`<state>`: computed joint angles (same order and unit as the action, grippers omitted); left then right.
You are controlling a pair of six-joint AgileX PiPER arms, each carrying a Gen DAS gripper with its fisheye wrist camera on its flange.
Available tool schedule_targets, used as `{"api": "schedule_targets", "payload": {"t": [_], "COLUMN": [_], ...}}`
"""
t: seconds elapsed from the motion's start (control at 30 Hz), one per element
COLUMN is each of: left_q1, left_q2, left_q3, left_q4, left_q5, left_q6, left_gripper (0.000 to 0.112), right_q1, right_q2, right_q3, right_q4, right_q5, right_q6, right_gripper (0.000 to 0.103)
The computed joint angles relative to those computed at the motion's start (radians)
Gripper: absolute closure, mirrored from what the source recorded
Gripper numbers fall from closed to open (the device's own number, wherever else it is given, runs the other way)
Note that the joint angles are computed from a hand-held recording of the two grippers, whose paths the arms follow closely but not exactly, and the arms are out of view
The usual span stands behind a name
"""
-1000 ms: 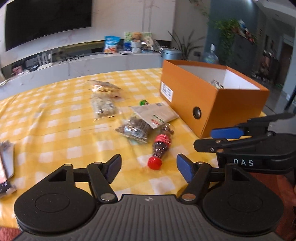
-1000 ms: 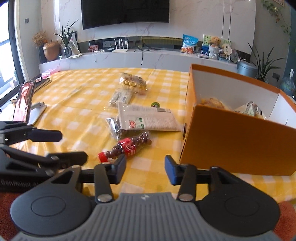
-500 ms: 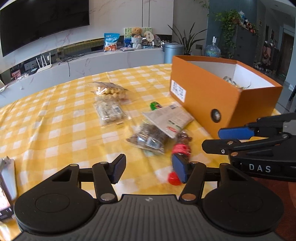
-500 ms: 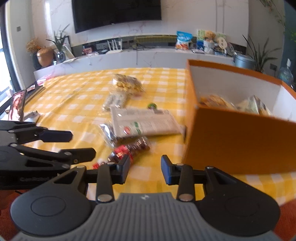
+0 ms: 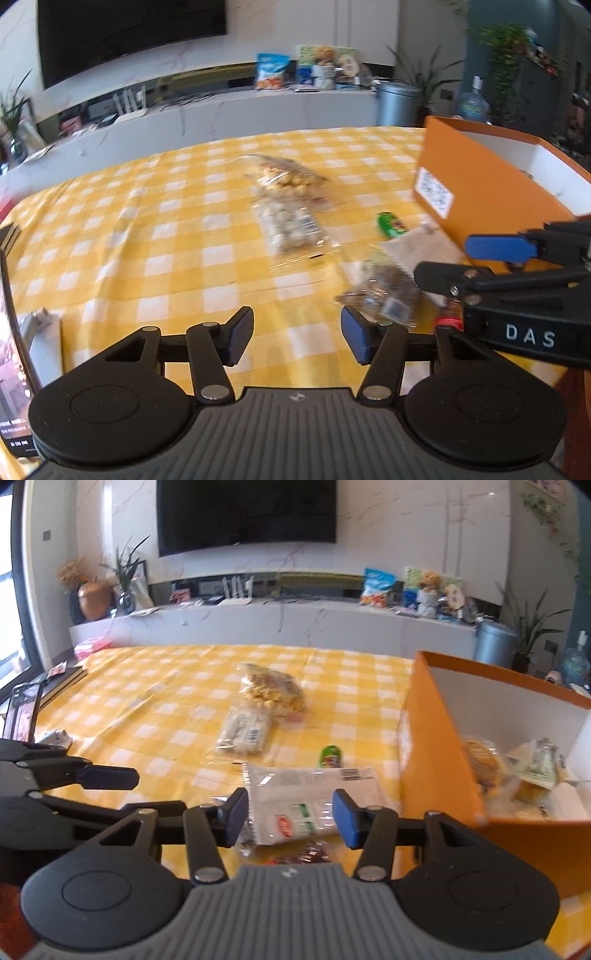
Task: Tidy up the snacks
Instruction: 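Grasp the white-and-red spicy strip bag with the right tool while the left tool approaches the brown snack bag, then lift the spicy strip bag with the right tool while the left tool grasps the brown snack bag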
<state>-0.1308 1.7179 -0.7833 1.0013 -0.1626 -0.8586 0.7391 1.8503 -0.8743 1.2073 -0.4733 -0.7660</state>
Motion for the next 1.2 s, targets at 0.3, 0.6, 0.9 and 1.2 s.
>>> {"api": "schedule_targets", "payload": {"t": [0.3,0.6,0.9,1.2], "left_q1": [0.042,0.033,0.012,-0.033], "left_q2": [0.011,0.035,0.023,0.024], "left_q3": [-0.014,-0.037,-0.040,-0.088], "left_q4": [0.091,0.204,0.288,0.534], "left_q5": [-0.003,-0.038,-0.061,-0.088], "left_q6": [-0.120,-0.212,-0.267,-0.426], "left_gripper": [0.048,0.048,0.048,0.036], "right_q1": [0.003,0.000,-0.016,-0.056], "right_q2": [0.112,0.160,0.088,-0.055], "right_q3": [-0.168,-0.211,-0.143,-0.040], "right_q4": [0.292,0.365,0.236,0.152], "right_q5": [-0.029,-0.023,0.024,-0.010], "right_q6": [-0.226,-0.342,-0.278,-0.251], "right_gripper": [0.037,0.063,0.103,0.103]}}
